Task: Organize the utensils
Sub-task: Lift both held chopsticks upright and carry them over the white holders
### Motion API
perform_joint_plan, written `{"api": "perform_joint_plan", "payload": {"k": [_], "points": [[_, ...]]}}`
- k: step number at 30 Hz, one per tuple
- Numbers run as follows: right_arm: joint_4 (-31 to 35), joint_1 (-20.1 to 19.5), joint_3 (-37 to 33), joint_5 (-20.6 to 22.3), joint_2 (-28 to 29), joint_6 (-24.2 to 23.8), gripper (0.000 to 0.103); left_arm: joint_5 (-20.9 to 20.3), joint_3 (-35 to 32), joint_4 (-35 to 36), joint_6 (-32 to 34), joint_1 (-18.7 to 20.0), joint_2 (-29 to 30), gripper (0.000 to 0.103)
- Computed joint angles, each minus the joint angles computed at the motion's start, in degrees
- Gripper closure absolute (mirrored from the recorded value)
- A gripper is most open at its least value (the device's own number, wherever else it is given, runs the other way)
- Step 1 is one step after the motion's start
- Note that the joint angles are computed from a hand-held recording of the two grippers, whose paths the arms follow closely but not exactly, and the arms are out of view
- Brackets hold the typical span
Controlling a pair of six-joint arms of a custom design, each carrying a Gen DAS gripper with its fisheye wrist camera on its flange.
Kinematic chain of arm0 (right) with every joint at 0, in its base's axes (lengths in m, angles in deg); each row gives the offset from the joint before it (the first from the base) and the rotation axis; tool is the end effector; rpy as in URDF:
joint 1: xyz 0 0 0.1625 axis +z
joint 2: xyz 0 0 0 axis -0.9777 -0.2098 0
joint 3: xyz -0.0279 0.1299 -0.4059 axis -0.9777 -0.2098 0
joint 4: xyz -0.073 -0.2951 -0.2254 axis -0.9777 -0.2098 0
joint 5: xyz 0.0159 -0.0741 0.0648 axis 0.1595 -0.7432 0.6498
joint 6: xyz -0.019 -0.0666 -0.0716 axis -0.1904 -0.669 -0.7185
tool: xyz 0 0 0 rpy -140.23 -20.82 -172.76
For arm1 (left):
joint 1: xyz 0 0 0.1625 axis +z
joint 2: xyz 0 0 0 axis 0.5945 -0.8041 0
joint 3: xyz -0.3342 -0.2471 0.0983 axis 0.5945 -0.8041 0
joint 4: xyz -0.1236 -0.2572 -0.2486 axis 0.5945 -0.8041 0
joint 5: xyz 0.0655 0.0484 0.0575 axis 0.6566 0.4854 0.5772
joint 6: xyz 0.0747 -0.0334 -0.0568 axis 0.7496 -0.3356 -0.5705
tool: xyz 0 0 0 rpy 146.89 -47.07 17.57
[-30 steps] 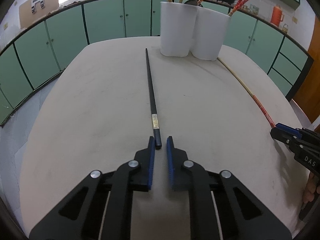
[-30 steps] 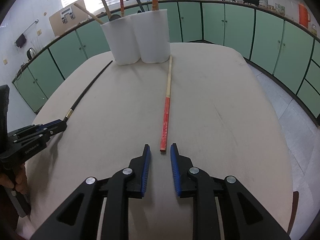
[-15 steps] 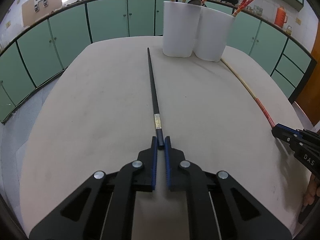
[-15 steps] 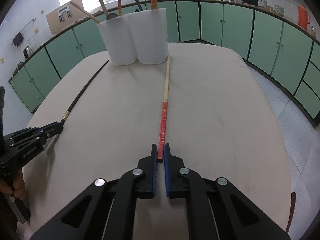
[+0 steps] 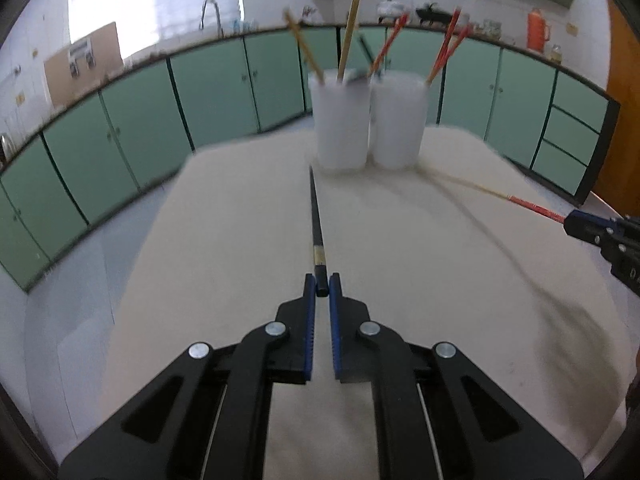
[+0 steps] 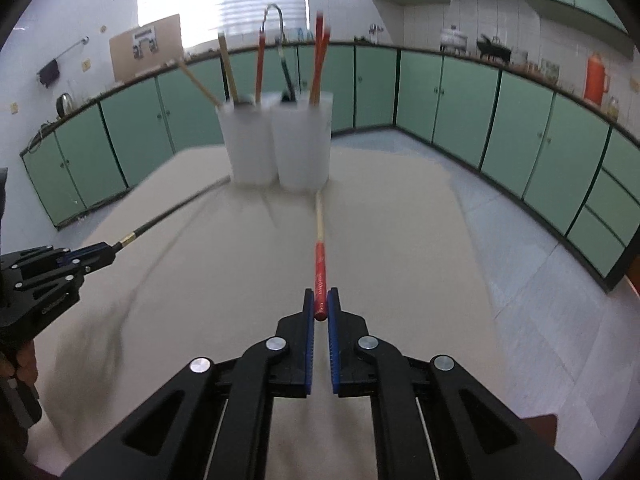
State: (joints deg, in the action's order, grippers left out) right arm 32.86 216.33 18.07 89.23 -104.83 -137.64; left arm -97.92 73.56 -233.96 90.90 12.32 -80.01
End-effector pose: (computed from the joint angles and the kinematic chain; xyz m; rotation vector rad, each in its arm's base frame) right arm 0.3846 -0.2880 0.0534 0.1183 -2.0865 1.1359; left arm -0.1044 -0.4114 0.3401 1.1063 2.2622 -0.7069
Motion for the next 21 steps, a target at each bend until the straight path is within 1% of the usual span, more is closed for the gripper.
{"api": "perform_joint_plan", "payload": {"k": [2,4,9,13,16,21], "points": [[-0.27,0.93,-0.69,1.31,-0.99,-2.16,0.097,-0.49,-0.47,-0.16,0.46,-1.55,-1.54,0.097],[-2.14,1.74,-0.99,1.94,-2.66,-5.94,0.097,-1.25,-1.38,-0.23,0.82,-2.86,-2.67,0.097],[-7.88,2.98,-1.25,1.12,-7.53,-15.82,0.097,-3.7,-4.51,-0.17,0.98,-4.97,-3.64,0.097],[-10.6,3.05,-2.07,-0.32,-10.22,-22.05,0.097,-6.15,-7.92,0.39,0.84,-5.63,-2.61,0.097],[-10.43,2.88,-3.46,-1.81,-11.12,-25.22,0.097,-7.32,-9.48,1.07,0.75,-6.04,-1.93,0.097],[-9.18,2.49,-5.42,-4.51,-11.63,-28.01,0.097,-8.42,-10.9,1.9,1.04,-6.43,-1.02,0.097]]}}
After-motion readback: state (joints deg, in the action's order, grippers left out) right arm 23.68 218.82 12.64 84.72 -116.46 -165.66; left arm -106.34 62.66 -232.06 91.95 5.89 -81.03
